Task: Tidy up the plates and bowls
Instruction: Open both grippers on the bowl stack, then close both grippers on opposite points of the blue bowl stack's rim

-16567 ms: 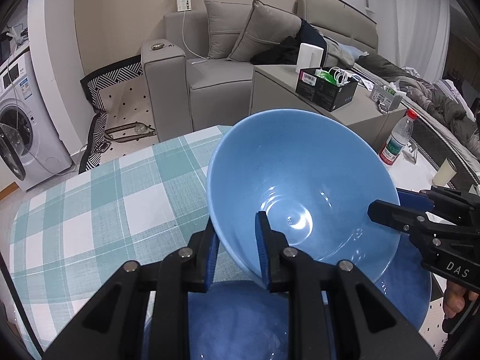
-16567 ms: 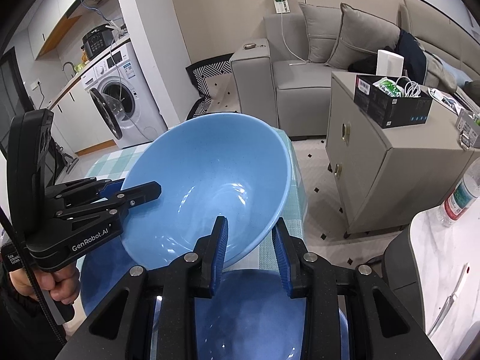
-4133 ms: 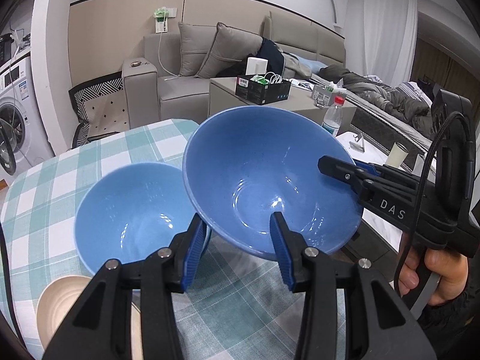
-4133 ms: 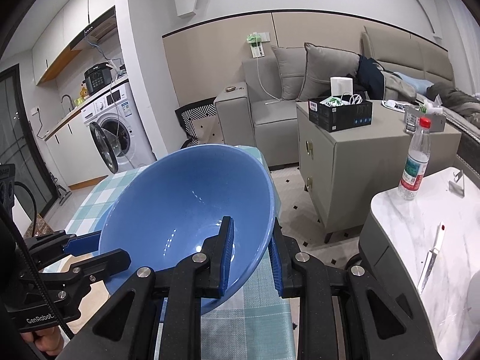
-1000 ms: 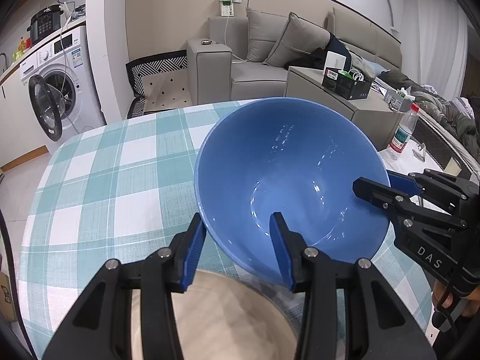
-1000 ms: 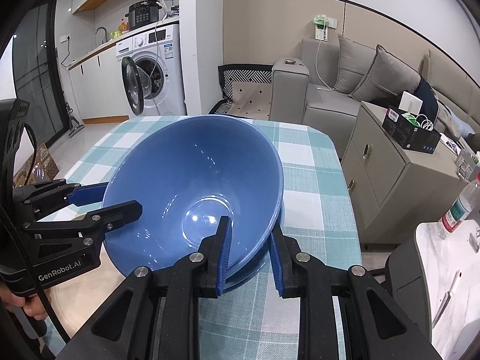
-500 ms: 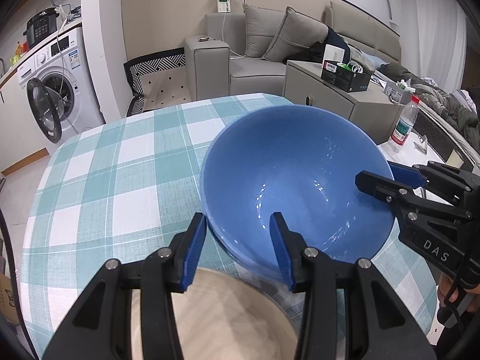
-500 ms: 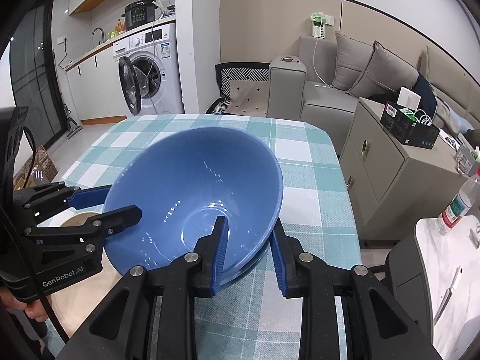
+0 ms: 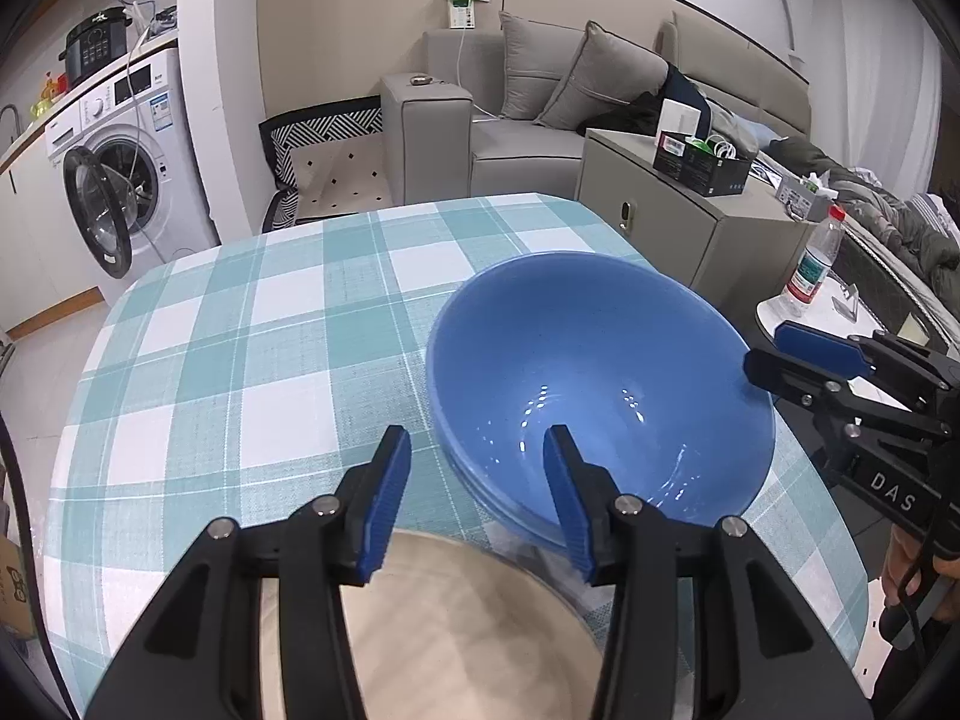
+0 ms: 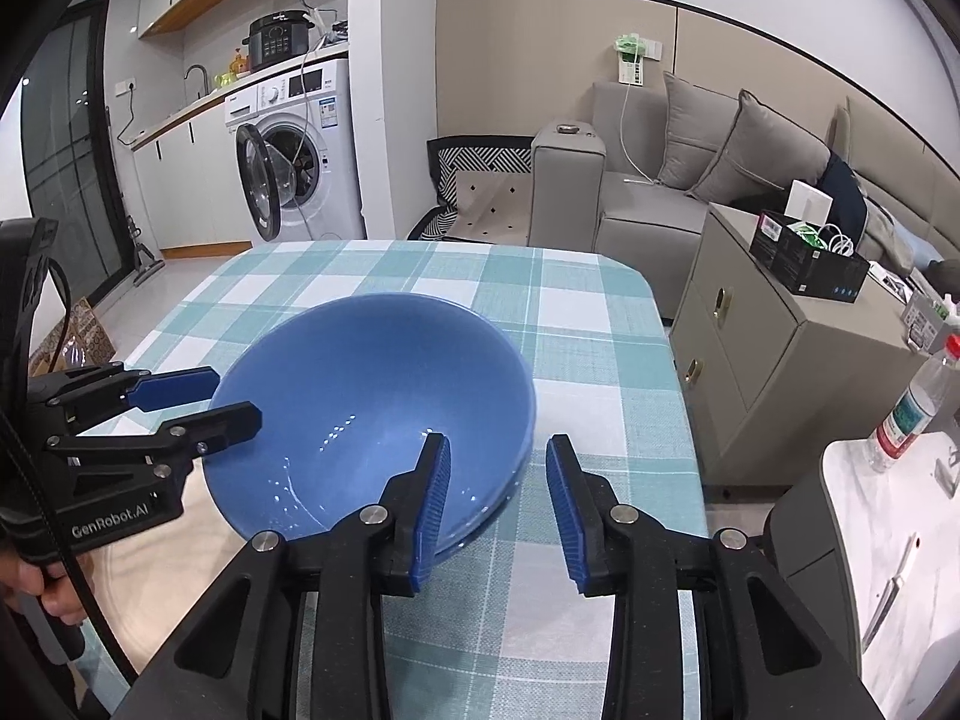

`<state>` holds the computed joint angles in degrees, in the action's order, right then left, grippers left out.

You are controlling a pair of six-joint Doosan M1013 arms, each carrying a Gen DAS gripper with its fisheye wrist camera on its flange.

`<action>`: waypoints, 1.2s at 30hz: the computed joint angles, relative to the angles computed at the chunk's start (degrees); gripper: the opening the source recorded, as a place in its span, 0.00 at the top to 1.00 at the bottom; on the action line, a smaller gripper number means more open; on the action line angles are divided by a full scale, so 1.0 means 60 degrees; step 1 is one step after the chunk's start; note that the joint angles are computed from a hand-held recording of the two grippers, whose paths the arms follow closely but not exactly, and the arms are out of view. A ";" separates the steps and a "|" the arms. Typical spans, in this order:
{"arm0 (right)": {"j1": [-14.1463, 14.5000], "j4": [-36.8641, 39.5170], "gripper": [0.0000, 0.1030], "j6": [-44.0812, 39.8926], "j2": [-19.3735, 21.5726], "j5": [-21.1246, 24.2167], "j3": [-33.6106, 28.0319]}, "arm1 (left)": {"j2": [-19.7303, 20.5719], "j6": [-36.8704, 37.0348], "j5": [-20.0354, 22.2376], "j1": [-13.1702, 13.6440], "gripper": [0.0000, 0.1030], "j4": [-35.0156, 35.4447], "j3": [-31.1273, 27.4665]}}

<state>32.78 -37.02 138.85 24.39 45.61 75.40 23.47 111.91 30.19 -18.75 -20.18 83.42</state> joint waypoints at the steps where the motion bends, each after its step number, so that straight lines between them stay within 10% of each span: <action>1: -0.0002 -0.0001 0.62 0.0014 -0.0017 -0.0019 0.0018 | -0.0001 0.0002 -0.0004 0.0018 0.53 -0.0044 -0.0001; 16: -0.0192 0.0312 0.02 0.0149 -0.0427 -0.1162 0.0543 | -0.0088 0.0646 -0.0261 0.0329 0.13 -0.1489 0.0078; 19: -0.0296 0.0438 0.01 0.0229 -0.0560 -0.1712 0.0786 | -0.0083 0.0981 -0.0323 0.0376 0.00 -0.1856 0.0093; 36: -0.0672 0.1338 0.01 0.0167 -0.0622 -0.2995 0.1257 | 0.0165 -0.0154 -0.0399 0.0209 0.00 -0.0834 -0.0122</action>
<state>28.75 -28.99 139.85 20.66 27.64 82.94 24.46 110.99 27.80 -17.49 -25.19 82.68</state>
